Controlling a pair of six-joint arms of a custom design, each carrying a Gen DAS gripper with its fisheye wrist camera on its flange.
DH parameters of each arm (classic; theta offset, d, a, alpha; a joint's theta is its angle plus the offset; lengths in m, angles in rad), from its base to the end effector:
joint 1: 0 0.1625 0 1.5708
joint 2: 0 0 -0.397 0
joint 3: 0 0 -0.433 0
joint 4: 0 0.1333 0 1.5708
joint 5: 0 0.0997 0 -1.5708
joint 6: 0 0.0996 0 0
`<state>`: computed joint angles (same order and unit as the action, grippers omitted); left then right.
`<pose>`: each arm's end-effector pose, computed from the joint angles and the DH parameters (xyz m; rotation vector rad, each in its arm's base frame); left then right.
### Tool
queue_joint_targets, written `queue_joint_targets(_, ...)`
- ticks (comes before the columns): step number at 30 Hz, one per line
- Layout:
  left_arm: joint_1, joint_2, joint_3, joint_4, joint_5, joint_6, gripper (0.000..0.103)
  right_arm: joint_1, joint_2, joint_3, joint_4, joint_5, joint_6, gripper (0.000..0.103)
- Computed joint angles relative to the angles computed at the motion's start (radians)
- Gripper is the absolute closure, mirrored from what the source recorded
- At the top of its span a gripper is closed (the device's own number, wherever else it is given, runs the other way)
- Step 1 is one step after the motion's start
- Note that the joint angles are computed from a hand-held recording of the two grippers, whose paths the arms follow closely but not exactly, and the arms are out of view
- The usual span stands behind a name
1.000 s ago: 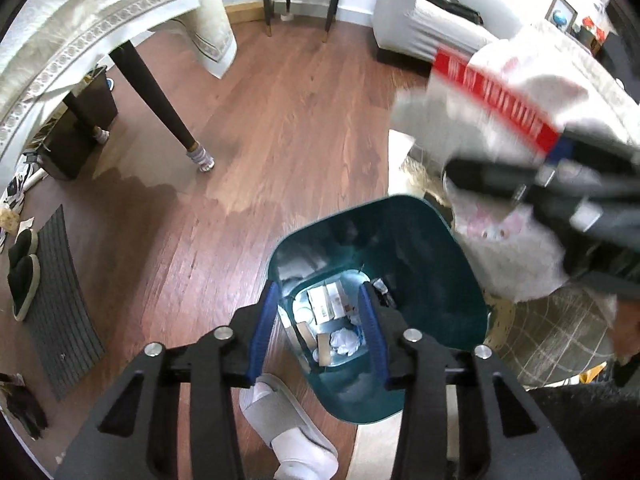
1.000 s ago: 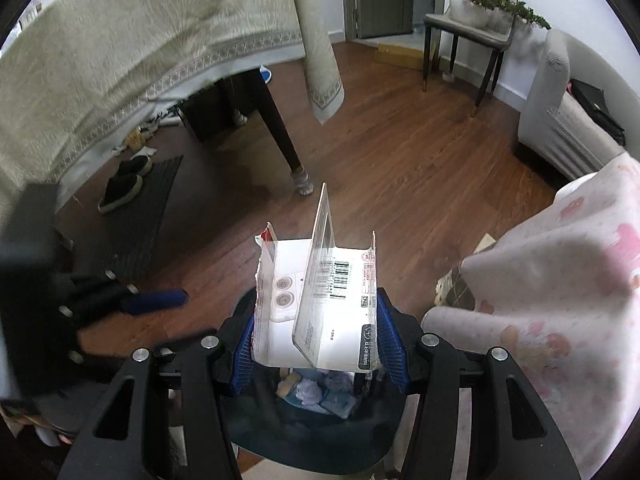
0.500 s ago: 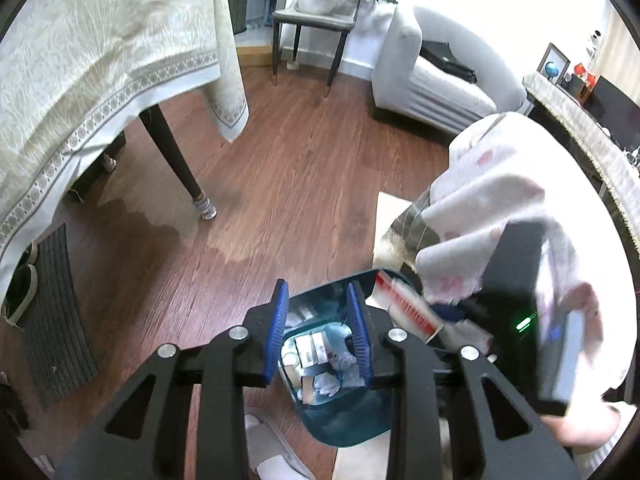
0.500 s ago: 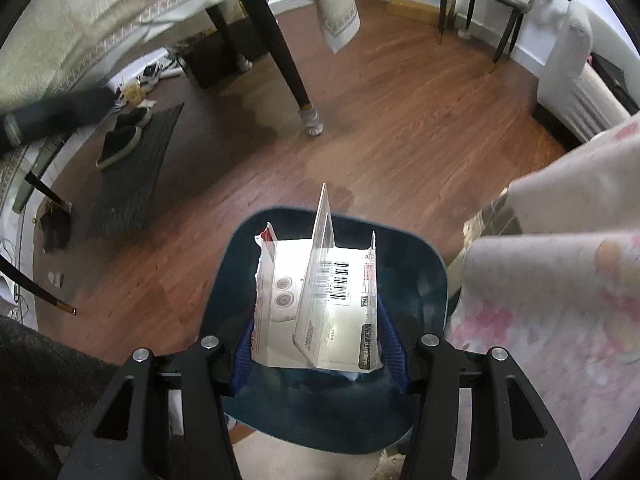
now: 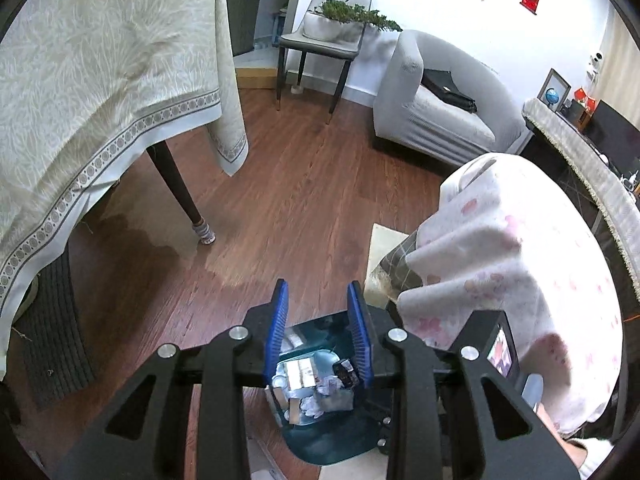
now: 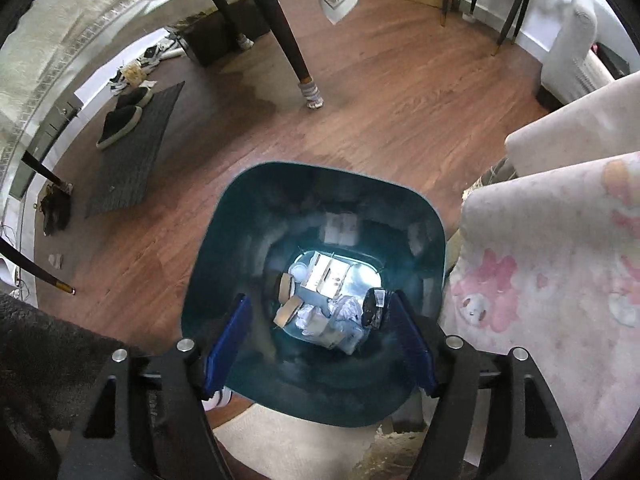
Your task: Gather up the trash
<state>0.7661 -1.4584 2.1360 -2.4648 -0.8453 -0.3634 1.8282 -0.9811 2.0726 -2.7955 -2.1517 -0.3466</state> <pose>-0.2186 -0.4870 0.2342 0.4547 2.5069 -0.7634 0.2111 -0.4928 0.0390 0.7106 -2.4522 0.1361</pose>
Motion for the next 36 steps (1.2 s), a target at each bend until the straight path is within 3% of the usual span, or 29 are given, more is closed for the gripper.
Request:
queue_joint_targets(11,-0.043,0.033,-0.033,-0.037,0.043,-0.014,0.071,0.033,-0.123,0.053,-0.050,0.071,-0.047,0.031)
queue_joint_targets(16,-0.068,0.051,-0.042,-0.042,0.072,-0.013,0.066,0.055,-0.178,0.076,-0.114,0.114,-0.082,0.039)
queue_joint_targets(22,-0.086,0.074,-0.048,-0.044,0.088,-0.010,0.057,0.073,-0.255,0.096,-0.192,0.138,-0.108,0.043)
queue_joint_targets(28,-0.114,0.108,-0.051,-0.083,0.110,-0.009,0.044,0.073,-0.322,0.125,-0.274,0.112,-0.135,0.043)
queue_joint_targets(36,-0.178,0.174,-0.043,-0.179,0.153,0.057,0.018,0.051,-0.425,0.177,-0.404,0.050,-0.183,0.046)
